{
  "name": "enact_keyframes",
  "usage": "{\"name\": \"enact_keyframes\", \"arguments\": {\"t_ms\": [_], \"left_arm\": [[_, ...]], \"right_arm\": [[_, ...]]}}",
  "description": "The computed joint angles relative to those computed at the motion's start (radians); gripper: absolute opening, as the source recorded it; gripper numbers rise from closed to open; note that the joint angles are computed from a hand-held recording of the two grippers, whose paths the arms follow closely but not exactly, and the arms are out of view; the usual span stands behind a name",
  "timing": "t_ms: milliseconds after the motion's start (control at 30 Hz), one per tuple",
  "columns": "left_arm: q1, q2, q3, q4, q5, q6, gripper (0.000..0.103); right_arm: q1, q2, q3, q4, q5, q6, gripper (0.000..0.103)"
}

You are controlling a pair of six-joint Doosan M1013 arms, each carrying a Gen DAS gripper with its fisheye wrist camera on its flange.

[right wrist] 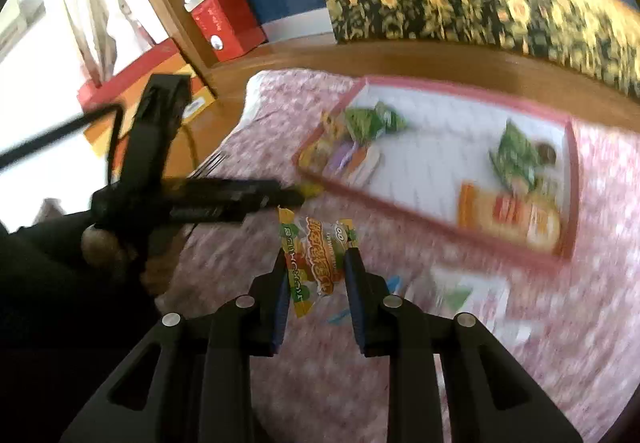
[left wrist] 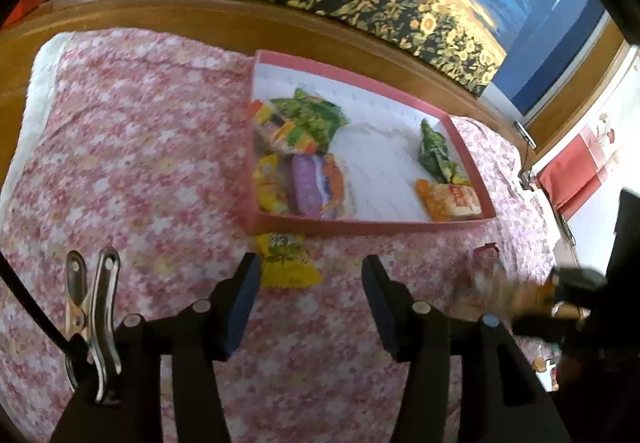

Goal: Organize snacks
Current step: 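Reach the right gripper toward the clear candy bag with cartoon label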

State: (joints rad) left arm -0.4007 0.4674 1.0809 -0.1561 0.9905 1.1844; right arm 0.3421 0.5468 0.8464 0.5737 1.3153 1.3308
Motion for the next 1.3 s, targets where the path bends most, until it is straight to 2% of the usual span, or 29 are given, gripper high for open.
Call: {"name": "enact_keyframes", "arguments": {"t_ms": [67, 100, 200, 333, 433, 467, 533, 600, 767, 833, 900, 967, 1000, 1067, 1133, 1200, 1300], "left_arm": [[-0.012, 0.003, -0.007, 0.043, -0.008, -0.017, 0.051], [-0.014, 0.005, -0.011, 0.043, -0.010, -0.013, 0.046], [-0.027, 0.026, -0.043, 0.081, 0.042, -0.005, 0.042], [-0.047, 0.025, -0.034, 0.176, 0.040, -0.060, 0.043], [-0.047, 0.026, -0.031, 0.212, 0.054, -0.115, 0.044], [-0.045, 0.026, -0.029, 0.216, 0.061, -0.134, 0.043], [-0.036, 0.024, -0.021, 0.214, 0.076, -0.186, 0.032], [-0.022, 0.011, 0.005, 0.166, 0.035, -0.193, 0.032], [-0.021, -0.015, 0.029, 0.154, 0.002, -0.159, 0.031], [-0.021, -0.030, 0.046, 0.136, -0.009, -0.150, 0.032], [-0.019, -0.041, 0.063, 0.106, -0.004, -0.131, 0.032], [-0.025, -0.051, 0.076, 0.110, 0.011, -0.116, 0.032], [-0.027, -0.053, 0.079, 0.116, 0.018, -0.112, 0.032], [-0.032, -0.058, 0.087, 0.121, 0.025, -0.104, 0.032], [-0.031, -0.062, 0.092, 0.115, 0.026, -0.101, 0.032], [-0.032, -0.060, 0.090, 0.113, 0.029, -0.100, 0.032], [-0.030, -0.062, 0.094, 0.107, 0.026, -0.092, 0.032]], "right_arm": [[-0.018, -0.016, 0.039, 0.041, 0.018, 0.032, 0.027], [-0.027, -0.025, 0.061, 0.062, 0.018, 0.045, 0.027], [-0.067, -0.055, 0.143, 0.171, 0.005, 0.093, 0.027], [-0.114, -0.091, 0.252, 0.303, -0.043, 0.159, 0.027], [-0.126, -0.096, 0.283, 0.348, -0.058, 0.187, 0.028], [-0.127, -0.094, 0.287, 0.357, -0.057, 0.189, 0.028], [-0.124, -0.077, 0.276, 0.393, -0.035, 0.174, 0.028], [-0.113, -0.050, 0.243, 0.413, -0.005, 0.161, 0.027], [-0.084, 0.025, 0.136, 0.460, 0.086, 0.110, 0.027], [-0.074, 0.047, 0.101, 0.432, 0.114, 0.114, 0.027], [-0.056, 0.063, 0.056, 0.310, 0.116, 0.164, 0.028], [-0.036, 0.058, 0.034, 0.160, 0.072, 0.194, 0.028], [-0.028, 0.046, 0.038, 0.117, 0.031, 0.186, 0.044], [-0.005, 0.017, 0.045, -0.014, -0.066, 0.176, 0.067], [0.006, 0.002, 0.046, -0.047, -0.113, 0.123, 0.067], [0.014, -0.002, 0.033, -0.043, -0.106, 0.070, 0.067], [0.012, -0.003, 0.035, -0.012, -0.080, 0.064, 0.067]]}}
